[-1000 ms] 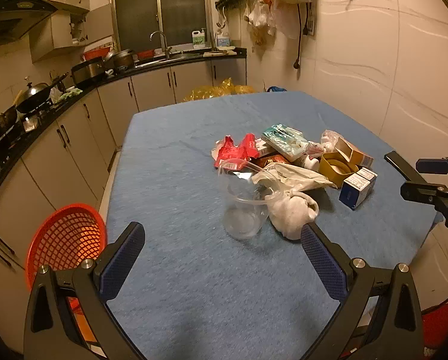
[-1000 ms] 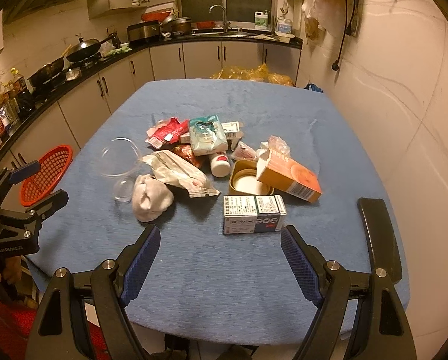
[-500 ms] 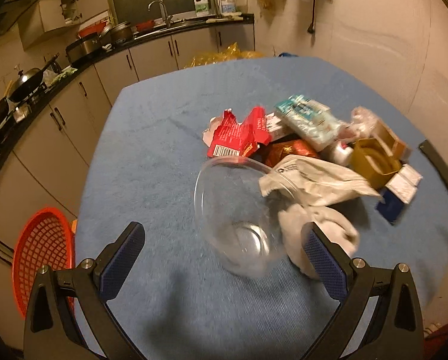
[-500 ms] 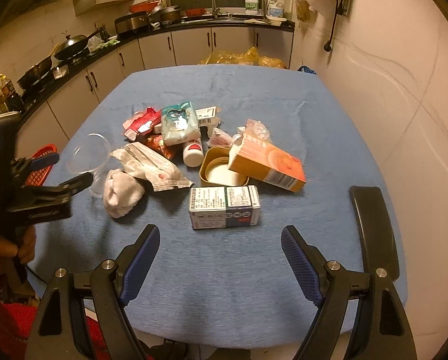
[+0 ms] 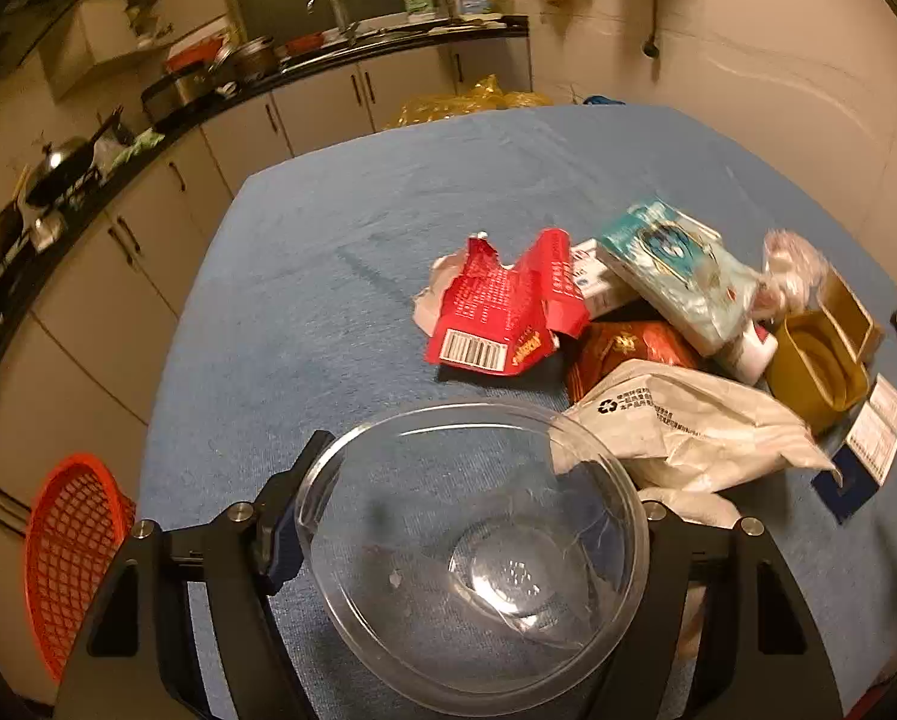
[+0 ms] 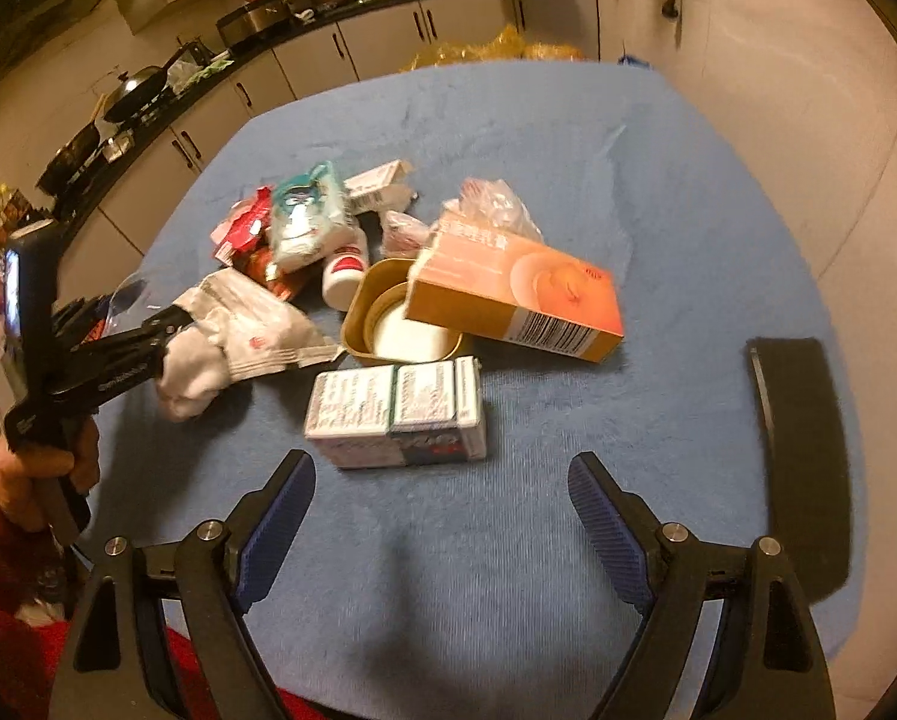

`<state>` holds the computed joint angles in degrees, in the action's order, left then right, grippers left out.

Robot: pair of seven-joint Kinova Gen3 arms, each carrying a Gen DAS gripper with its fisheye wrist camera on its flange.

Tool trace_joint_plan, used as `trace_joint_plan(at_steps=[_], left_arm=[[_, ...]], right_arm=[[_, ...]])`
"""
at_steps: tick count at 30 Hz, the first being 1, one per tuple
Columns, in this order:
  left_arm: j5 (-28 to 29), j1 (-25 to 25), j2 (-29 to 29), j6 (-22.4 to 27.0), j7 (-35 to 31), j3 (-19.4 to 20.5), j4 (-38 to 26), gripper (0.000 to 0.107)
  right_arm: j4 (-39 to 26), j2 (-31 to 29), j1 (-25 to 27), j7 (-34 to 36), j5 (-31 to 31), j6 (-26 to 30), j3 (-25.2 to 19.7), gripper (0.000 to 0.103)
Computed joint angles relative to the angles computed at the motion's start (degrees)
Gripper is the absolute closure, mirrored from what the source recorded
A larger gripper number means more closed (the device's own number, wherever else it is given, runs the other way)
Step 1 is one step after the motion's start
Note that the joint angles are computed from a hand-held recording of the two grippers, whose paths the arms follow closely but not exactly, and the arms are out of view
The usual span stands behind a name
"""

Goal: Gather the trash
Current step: 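Grasp the clear plastic bowl with the left tool while the right tool grasps the white medicine box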

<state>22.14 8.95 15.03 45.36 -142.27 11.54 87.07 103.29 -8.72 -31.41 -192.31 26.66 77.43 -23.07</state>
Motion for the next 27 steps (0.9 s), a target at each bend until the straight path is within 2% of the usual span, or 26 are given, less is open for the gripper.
trace_joint_plan(at_steps=[6, 8, 12, 14, 17, 19, 23, 25, 27], left_arm=[[2.1, -1.98, -0.12, 3.16, 1.6, -0.75, -1.74, 0.037], [1.95, -1.95, -0.39, 4.13, 3.34, -1.24, -2.27, 0.037], [1.38, -2.25, -0.76, 5.12, 5.72, -1.95, -2.75, 0.037], [1.38, -2.69, -1.03, 5.47, 6.08, -2.14, -2.58, 0.037], [1.67, -3.27, -1.59, 5.73, 6.22, -2.29, -2.03, 0.037], [1.85, -3.44, -1.84, 5.89, 6.4, -2.38, -1.84, 0.037], [2.44, -3.83, -2.45, 6.23, 6.15, -2.45, -1.47, 0.037], [2.86, -4.08, -2.68, 6.66, 5.62, -2.46, -1.43, 0.037], [3.26, -4.27, -3.25, 6.8, 5.18, -2.57, -1.04, 0.037]], right_arm=[[6.81, -3.86, 5.54, 8.38, -4.69, -12.8, 5.33, 0.013], [8.47, -4.19, 5.79, 12.11, -6.47, -17.46, 8.17, 0.013], [9.38, -3.95, 10.41, 19.98, -10.58, -24.7, 6.61, 0.013], [8.83, -3.42, 9.35, 24.63, -12.97, -26.77, 7.51, 0.013], [8.49, -3.02, 2.77, 31.62, -17.53, -30.39, 12.95, 0.013], [7.7, -2.72, 1.68, 35.68, -19.74, -30.85, 13.18, 0.014], [5.02, -1.7, 8.7, 35.94, -16.62, -25.35, 6.45, 0.015], [3.59, -0.72, 9.75, 37.21, -15.27, -22.99, 5.98, 0.015], [3.24, -0.06, 9.2, 41.4, -16.2, -23.51, 8.47, 0.019]])
